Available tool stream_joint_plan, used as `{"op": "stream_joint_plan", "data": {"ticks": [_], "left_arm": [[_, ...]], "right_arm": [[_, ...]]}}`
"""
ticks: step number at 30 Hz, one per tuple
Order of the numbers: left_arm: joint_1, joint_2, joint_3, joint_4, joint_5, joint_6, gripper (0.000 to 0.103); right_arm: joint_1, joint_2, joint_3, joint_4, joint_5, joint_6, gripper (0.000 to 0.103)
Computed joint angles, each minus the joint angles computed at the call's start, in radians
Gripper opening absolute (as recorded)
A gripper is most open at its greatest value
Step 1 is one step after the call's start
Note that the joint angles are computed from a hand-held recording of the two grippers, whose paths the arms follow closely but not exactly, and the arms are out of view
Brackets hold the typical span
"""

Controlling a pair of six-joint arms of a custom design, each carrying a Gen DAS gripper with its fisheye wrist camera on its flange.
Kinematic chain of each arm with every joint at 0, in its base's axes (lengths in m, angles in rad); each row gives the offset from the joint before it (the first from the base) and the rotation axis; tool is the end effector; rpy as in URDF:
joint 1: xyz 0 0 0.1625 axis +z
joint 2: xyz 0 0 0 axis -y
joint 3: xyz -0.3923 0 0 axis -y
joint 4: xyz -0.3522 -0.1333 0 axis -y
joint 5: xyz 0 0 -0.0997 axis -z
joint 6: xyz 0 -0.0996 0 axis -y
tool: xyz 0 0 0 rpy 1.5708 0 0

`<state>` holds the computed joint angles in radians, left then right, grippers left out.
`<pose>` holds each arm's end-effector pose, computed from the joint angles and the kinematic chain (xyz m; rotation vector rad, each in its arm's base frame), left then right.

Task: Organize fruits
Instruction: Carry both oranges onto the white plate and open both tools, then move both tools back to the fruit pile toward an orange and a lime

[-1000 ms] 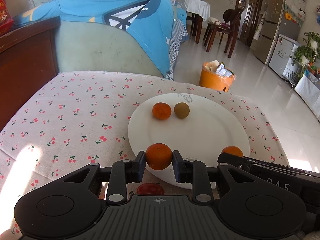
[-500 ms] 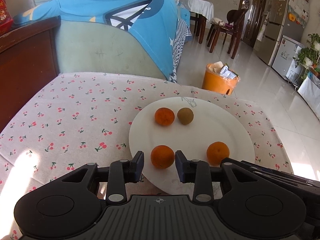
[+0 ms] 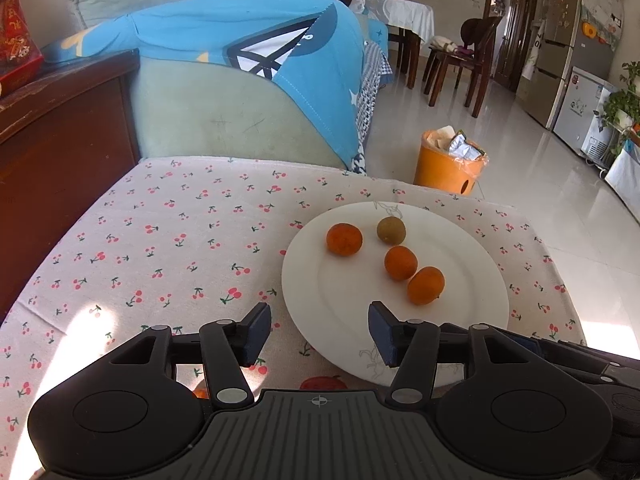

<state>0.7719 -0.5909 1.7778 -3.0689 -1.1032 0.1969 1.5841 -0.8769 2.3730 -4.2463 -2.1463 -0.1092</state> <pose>-0.2912 -0.5321 0.0004 1.2119 2.4426 -0.6006 0.0843 -0.3914 0.1732 -0.2944 -2.1795 1.4113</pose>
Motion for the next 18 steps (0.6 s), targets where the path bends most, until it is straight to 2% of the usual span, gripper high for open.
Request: {"op": "stream_joint_plan", "data": {"ticks": [15, 18], "left_arm": [[-0.005, -0.116, 0.119, -0.009, 0.081, -0.030, 0.057], [0.000, -0.136, 0.137, -0.014, 0.094, -0.034, 0.058]], "right_arm": [[0.076, 0.015, 0.026, -0.002, -0.061, -0.031, 0.036], [0.082, 0.015, 0.040, 0.005, -0.060, -0.015, 0.036]]}}
